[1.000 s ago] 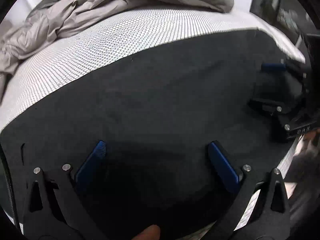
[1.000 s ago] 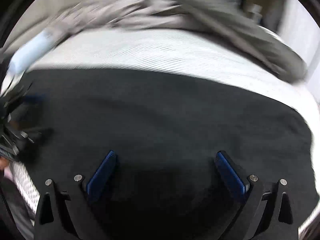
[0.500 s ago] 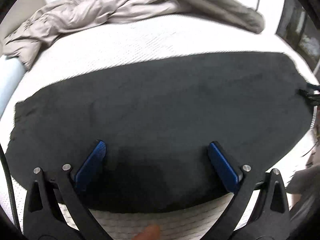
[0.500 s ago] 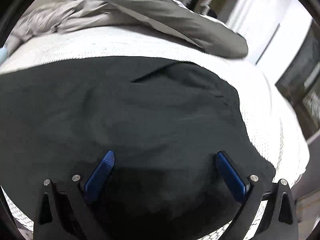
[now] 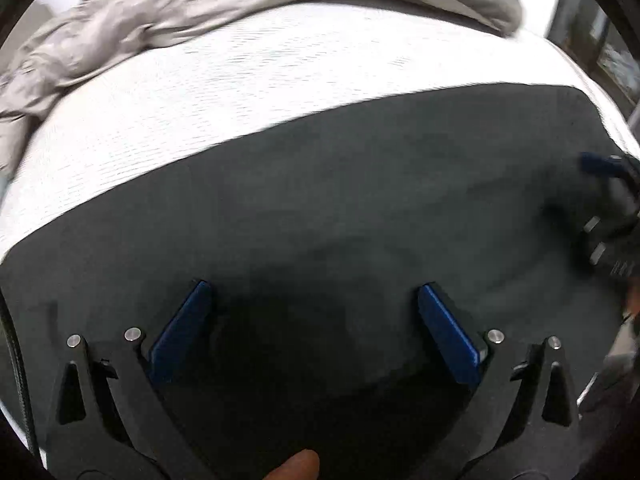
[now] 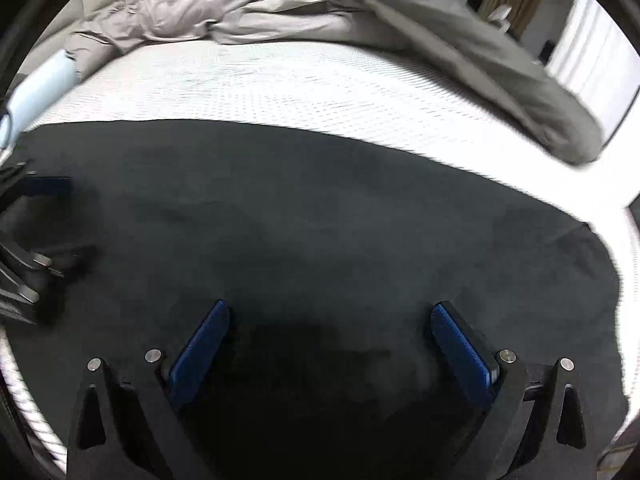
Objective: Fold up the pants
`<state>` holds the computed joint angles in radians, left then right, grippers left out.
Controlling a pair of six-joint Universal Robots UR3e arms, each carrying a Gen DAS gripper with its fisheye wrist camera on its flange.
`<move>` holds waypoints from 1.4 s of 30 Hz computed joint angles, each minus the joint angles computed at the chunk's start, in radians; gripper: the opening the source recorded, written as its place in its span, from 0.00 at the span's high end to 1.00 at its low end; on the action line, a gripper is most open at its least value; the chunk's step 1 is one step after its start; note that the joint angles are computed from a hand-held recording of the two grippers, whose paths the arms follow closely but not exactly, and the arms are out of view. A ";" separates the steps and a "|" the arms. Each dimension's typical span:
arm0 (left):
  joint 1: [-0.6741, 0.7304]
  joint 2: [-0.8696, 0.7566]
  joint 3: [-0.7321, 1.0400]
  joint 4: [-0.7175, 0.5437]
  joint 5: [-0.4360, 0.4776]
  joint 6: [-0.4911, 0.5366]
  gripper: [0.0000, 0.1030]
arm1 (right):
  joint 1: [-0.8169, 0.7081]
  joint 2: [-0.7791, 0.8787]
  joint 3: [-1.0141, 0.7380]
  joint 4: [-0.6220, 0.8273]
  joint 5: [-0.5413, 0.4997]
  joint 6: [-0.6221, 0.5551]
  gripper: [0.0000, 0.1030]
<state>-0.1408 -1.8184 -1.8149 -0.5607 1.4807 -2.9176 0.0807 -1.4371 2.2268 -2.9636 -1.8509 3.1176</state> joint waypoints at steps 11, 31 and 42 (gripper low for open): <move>0.185 0.141 -0.162 0.072 -0.083 -0.003 0.01 | -0.299 -0.260 0.145 0.043 0.120 -0.003 0.01; 0.190 -0.115 0.151 0.003 0.125 -0.167 0.00 | -0.151 0.092 -0.145 0.055 -0.051 -0.010 0.02; 0.297 0.137 -0.080 0.148 0.021 -0.026 0.15 | -0.196 -0.133 0.065 0.009 0.052 -0.054 0.02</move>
